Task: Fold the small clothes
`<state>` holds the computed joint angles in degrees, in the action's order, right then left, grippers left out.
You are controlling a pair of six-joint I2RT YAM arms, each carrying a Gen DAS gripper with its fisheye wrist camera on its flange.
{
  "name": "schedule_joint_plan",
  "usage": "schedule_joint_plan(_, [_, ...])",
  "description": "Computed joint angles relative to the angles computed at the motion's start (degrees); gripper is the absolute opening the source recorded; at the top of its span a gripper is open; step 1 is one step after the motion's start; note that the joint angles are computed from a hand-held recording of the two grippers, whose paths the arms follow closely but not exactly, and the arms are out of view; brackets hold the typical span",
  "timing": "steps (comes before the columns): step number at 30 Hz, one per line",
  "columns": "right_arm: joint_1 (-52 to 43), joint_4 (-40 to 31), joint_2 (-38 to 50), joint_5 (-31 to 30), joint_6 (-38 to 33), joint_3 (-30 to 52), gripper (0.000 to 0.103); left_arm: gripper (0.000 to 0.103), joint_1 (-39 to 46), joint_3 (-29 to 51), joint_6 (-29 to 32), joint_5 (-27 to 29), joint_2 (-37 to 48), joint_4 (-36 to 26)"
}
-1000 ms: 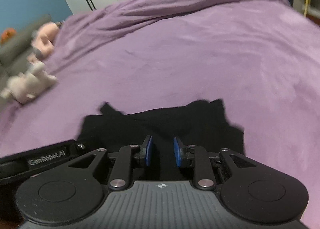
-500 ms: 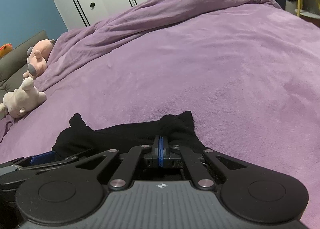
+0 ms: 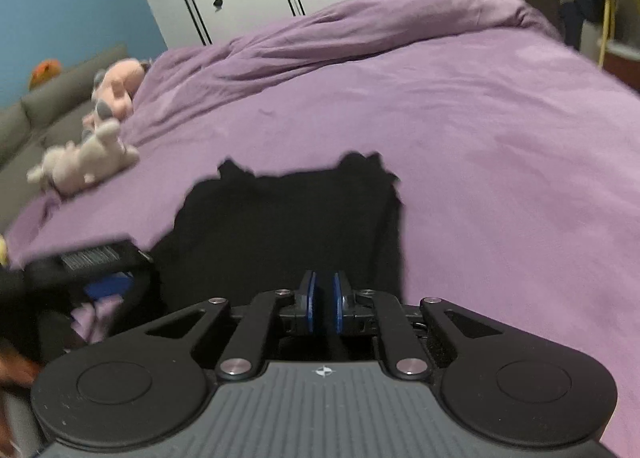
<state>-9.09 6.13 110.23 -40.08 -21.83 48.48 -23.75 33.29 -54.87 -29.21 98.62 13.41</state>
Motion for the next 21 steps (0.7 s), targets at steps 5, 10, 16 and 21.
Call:
schedule_joint_plan(5, [-5.5,-1.9,-5.9,2.3,-6.2,-5.8,0.022,0.088,-9.1,-7.3,-10.0,-1.6,-9.5,-6.5])
schedule_joint_plan(10, [-10.6,-22.5,-0.1,-3.6,-5.7,5.6,0.044,0.087,-12.2,-12.3,-13.5,1.0,-16.7,-7.0])
schedule_joint_plan(16, [-9.7,-28.3,5.9,-6.8,-1.3,11.0,0.028,0.078,-7.4,-17.1,-14.6,9.0,-19.5,1.3])
schedule_joint_plan(21, [-9.8,-36.5,9.6,-12.8,0.3,15.9,0.017,0.048,-4.5,-15.3,-15.9,15.4,-17.4,1.1])
